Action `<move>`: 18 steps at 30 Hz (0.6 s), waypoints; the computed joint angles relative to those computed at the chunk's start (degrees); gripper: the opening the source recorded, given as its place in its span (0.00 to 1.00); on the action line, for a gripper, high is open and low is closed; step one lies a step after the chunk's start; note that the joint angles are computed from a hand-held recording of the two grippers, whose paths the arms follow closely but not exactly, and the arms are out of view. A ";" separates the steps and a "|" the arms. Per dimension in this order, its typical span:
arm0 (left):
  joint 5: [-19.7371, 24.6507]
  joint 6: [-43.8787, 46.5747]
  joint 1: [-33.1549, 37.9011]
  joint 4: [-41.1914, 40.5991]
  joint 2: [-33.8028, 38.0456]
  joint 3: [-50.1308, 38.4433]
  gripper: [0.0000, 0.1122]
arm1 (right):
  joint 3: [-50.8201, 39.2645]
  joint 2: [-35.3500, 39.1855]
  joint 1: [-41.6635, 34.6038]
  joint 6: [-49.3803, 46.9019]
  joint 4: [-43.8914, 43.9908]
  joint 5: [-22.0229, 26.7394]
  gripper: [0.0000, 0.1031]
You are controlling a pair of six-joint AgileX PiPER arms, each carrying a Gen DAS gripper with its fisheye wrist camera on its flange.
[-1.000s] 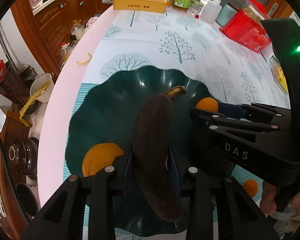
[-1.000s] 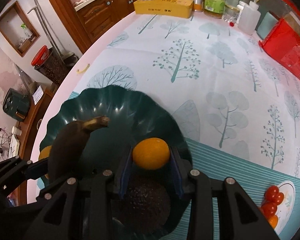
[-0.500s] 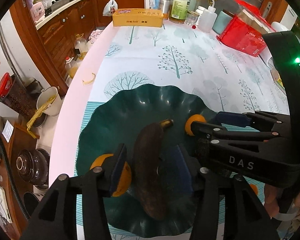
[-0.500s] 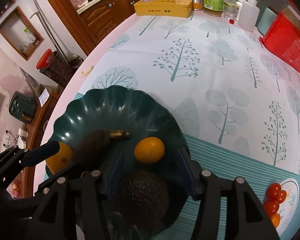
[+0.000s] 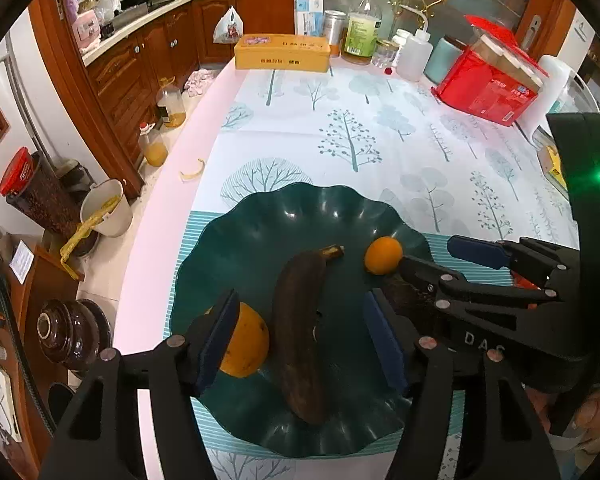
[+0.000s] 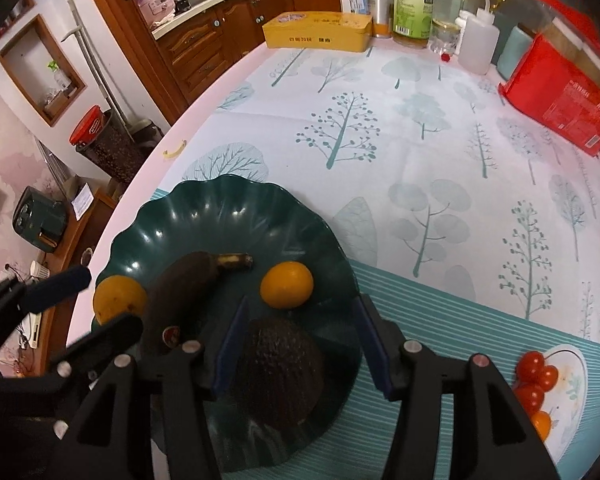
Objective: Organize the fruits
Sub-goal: 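Carry banana and small orange onto the green plate and open both tools, then lift both open tools away from the green plate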
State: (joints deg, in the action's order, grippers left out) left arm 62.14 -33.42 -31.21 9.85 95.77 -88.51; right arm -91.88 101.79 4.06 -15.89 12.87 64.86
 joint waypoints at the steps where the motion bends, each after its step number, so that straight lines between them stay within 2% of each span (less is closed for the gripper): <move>1: 0.31 -0.28 -0.37 0.39 -0.33 -0.03 0.59 | 0.63 -0.95 -0.09 -0.16 -0.01 -0.24 0.53; 10: 3.10 -3.08 -4.49 3.56 -2.81 -0.51 0.66 | 6.60 -8.17 -2.49 -1.50 1.02 -0.78 0.53; 18: 5.66 -4.24 -8.65 5.32 -3.74 -1.26 0.66 | 12.49 -15.98 -6.61 -4.03 2.13 -0.05 0.53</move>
